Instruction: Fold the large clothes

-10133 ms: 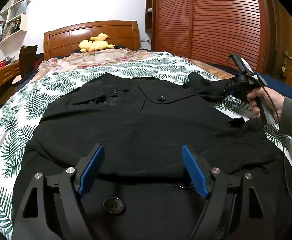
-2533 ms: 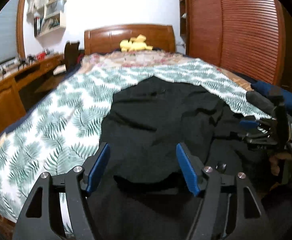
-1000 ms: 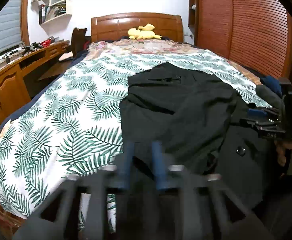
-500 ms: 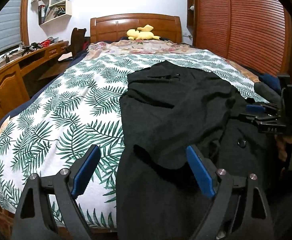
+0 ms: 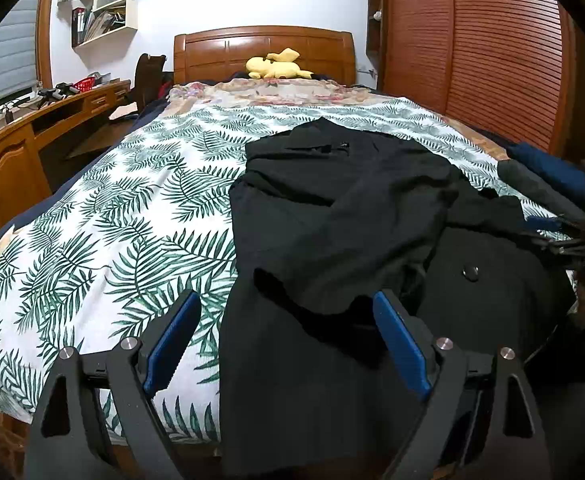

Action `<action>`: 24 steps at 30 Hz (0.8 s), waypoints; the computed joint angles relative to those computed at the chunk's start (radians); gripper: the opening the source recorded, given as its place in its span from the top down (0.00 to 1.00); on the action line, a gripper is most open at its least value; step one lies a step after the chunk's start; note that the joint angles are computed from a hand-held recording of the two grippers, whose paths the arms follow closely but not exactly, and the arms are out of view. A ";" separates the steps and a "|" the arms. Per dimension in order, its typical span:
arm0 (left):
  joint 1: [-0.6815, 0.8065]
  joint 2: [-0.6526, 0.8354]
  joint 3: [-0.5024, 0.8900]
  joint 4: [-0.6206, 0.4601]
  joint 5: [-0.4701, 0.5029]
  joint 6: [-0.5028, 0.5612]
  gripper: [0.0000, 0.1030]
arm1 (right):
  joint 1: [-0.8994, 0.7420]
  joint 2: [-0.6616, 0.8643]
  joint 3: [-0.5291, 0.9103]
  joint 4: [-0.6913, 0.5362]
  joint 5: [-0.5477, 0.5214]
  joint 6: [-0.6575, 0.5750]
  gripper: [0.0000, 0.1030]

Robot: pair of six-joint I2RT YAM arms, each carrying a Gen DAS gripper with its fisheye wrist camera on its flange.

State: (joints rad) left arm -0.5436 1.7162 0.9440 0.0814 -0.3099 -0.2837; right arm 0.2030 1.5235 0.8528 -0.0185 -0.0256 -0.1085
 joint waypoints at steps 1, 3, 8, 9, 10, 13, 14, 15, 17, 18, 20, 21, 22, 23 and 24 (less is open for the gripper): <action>0.001 -0.002 -0.006 0.003 0.001 -0.001 0.14 | -0.017 -0.018 -0.011 -0.013 0.017 -0.013 0.25; 0.006 -0.002 -0.012 0.003 0.010 -0.007 0.14 | -0.055 -0.042 -0.026 -0.041 0.030 -0.038 0.25; 0.010 0.003 -0.014 0.001 0.012 -0.010 0.14 | -0.153 -0.060 -0.041 -0.099 0.009 -0.058 0.25; 0.012 0.003 -0.016 0.003 0.016 -0.010 0.14 | -0.166 -0.057 -0.040 -0.112 0.001 -0.056 0.25; 0.013 0.004 -0.017 0.005 0.017 -0.010 0.14 | -0.170 -0.054 -0.039 -0.116 -0.001 -0.051 0.25; 0.014 0.010 -0.017 0.007 0.020 -0.013 0.14 | -0.190 -0.048 -0.043 -0.131 -0.028 -0.046 0.25; 0.015 0.014 -0.016 0.007 0.020 -0.013 0.14 | -0.186 -0.044 -0.046 -0.132 -0.032 -0.038 0.25; 0.014 0.017 -0.015 0.006 0.018 -0.013 0.14 | -0.186 -0.040 -0.045 -0.132 -0.039 -0.036 0.25; 0.016 0.022 -0.013 0.006 0.019 -0.011 0.14 | -0.180 -0.037 -0.043 -0.131 -0.047 -0.038 0.25; 0.016 0.023 -0.013 0.006 0.019 -0.011 0.14 | -0.191 -0.031 -0.040 -0.132 -0.072 -0.047 0.25; 0.018 0.024 -0.013 0.005 0.018 -0.012 0.14 | -0.194 -0.039 -0.032 -0.153 -0.131 -0.056 0.37; 0.018 0.024 -0.014 0.004 0.018 -0.012 0.14 | -0.191 -0.049 -0.031 -0.160 -0.148 -0.063 0.39; 0.019 0.024 -0.015 0.003 0.018 -0.013 0.14 | -0.188 -0.060 -0.031 -0.165 -0.160 -0.069 0.41; 0.020 0.024 -0.015 0.002 0.019 -0.014 0.14 | -0.188 -0.068 -0.034 -0.165 -0.170 -0.073 0.41; 0.022 0.025 -0.015 0.002 0.020 -0.014 0.14 | -0.186 -0.073 -0.034 -0.168 -0.172 -0.074 0.41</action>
